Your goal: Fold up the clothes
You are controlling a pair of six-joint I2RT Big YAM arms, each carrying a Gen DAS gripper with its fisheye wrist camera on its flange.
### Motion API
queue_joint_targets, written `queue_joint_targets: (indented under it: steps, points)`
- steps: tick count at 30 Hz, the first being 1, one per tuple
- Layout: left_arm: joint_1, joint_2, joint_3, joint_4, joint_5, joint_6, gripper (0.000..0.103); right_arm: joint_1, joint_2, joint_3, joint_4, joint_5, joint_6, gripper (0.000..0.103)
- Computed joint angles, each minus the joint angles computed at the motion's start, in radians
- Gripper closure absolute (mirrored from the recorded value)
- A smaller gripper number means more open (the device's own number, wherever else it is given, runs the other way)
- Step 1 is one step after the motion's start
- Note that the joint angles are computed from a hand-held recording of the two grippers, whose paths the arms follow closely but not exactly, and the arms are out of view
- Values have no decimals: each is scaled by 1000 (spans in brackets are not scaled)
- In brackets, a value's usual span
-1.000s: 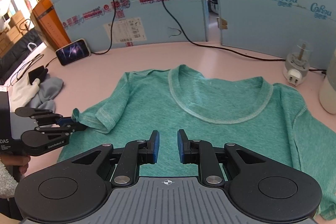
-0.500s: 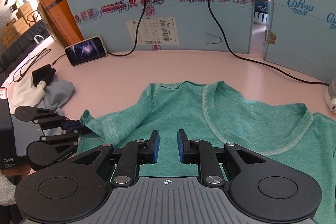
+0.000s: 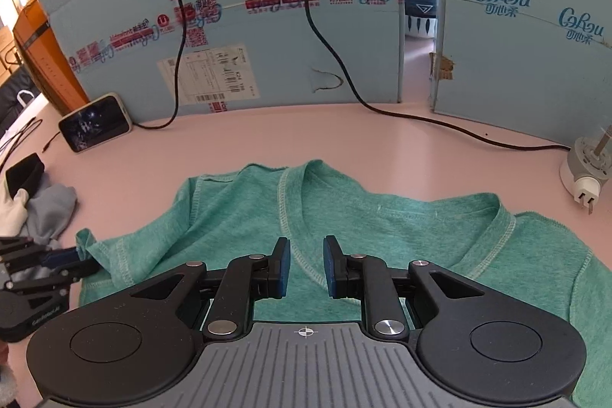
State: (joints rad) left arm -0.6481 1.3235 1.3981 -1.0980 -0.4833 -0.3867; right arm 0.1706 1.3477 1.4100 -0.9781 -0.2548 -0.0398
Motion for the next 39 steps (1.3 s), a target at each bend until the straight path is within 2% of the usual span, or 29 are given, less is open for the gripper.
queue_joint_targets:
  steps: [1, 3, 6, 10, 12, 13, 15, 17, 20, 25, 28, 31, 33, 34, 36, 38, 39]
  points:
    - [-2, 0, -2, -9, -1, -14, 86, -2, 11, 8, 11, -18, 15, 73]
    - [-4, 1, -1, -18, -8, -36, 84, -2, 33, 21, 44, -56, 57, 47]
    - [-10, -1, 2, -24, -18, -65, 77, 20, 87, 60, 76, -65, 90, 45]
    - [-15, -1, 2, -19, -30, -76, 67, 48, 172, 124, 32, -24, 73, 45]
    - [-13, 5, 2, -19, -31, -74, 67, 57, 207, 148, 4, -1, 63, 48]
    - [-11, 7, 2, -16, -33, -74, 67, 56, 213, 148, 10, -5, 67, 53]
    - [-4, 10, 3, -13, -32, -78, 66, 60, 227, 155, 15, -8, 63, 80]
    - [3, 14, 4, -11, -28, -85, 65, 80, 242, 174, 11, 41, 20, 87]
    - [9, 17, 6, -11, -28, -88, 64, 105, 264, 189, 52, 141, -25, 91]
    - [13, 19, 8, -9, -27, -99, 61, 109, 311, 233, 76, 155, -56, 90]
    - [16, 15, 3, -1, -24, -95, 59, 98, 318, 270, 11, 136, -28, 84]
    - [20, 10, -6, 11, -22, -88, 55, 83, 261, 233, 31, 124, 23, 79]
    - [22, 4, -16, 23, -25, -80, 49, 89, 194, 182, 64, 137, 28, 65]
    - [22, -2, -24, 32, -29, -73, 49, 96, 158, 156, 75, 122, -1, 62]
    - [21, -9, -35, 43, -31, -77, 47, 110, 89, 106, 100, 76, -64, 49]
    - [21, -15, -45, 54, -32, -87, 46, 140, 15, 40, 154, 59, -119, 38]
    - [20, -16, -47, 58, -35, -87, 46, 152, -3, 27, 150, 40, -123, 38]
